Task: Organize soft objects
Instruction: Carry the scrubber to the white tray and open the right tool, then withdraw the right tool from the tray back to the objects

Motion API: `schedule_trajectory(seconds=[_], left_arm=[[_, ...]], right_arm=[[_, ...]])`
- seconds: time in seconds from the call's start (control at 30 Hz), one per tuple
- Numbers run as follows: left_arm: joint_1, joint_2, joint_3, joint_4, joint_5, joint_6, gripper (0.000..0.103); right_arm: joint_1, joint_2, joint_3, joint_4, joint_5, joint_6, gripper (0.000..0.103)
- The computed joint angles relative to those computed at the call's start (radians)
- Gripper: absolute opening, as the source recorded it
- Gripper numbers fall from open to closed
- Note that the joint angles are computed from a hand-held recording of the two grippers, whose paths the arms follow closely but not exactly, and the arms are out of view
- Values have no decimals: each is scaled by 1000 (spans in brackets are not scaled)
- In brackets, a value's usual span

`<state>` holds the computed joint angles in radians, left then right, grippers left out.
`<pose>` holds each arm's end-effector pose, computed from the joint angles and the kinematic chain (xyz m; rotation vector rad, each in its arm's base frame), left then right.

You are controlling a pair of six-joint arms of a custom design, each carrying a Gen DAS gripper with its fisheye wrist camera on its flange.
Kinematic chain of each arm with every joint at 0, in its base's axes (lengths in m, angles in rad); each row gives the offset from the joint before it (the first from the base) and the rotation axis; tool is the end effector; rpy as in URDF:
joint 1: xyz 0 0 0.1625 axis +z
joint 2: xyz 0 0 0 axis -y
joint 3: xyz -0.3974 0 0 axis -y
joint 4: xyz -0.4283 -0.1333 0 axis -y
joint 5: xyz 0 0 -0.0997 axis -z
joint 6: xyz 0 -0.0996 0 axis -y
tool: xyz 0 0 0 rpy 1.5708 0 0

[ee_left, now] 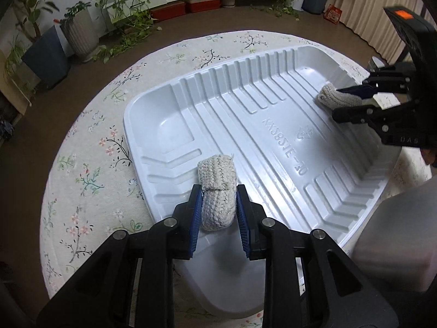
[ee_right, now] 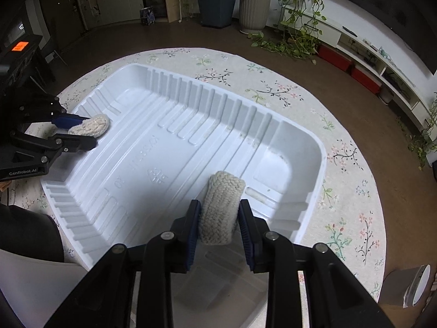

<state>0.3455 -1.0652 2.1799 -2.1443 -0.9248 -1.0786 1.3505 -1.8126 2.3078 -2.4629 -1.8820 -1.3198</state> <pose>-0.3350 -0.3260 0.0061 0.3915 2.3378 -0.4554 0.0107 -0.4228 0.2959 1.3105 -2.2983 0.0930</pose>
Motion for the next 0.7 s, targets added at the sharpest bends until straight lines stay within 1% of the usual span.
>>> schedule_trajectory(seconds=[0.1, 0.17, 0.2, 0.23, 0.27, 0.3, 0.37, 0.43, 0.47, 0.7], left_arm=[[4, -18, 15, -25, -4, -15, 24], [3, -30, 26, -37, -6, -20, 24], [2, -35, 31, -42, -5, -23, 25], [-1, -41, 38, -55, -4, -24, 30], [-5, -47, 46, -73, 0, -24, 39], [-10, -50, 50, -82, 6, -25, 44], [-23, -60, 61, -103, 27, -27, 65], [-27, -72, 70, -127, 27, -24, 75], [-30, -77, 72, -132, 28, -26, 78], [-60, -112, 83, -108, 53, -71, 78]], right_arm=[[-9, -14, 3, 2, 20, -9, 50], [-11, -22, 3, 6, 30, -14, 52], [-12, -26, 3, 5, 33, -16, 54], [-13, -32, 4, 5, 42, -17, 57], [-15, -37, 3, 9, 49, -15, 58], [-16, -43, 2, 15, 57, -12, 60], [-21, -58, -2, 30, 80, -8, 62], [-23, -69, -7, 45, 97, -2, 65], [-22, -72, -12, 52, 103, 2, 65], [-33, -101, -29, 88, 136, 12, 68]])
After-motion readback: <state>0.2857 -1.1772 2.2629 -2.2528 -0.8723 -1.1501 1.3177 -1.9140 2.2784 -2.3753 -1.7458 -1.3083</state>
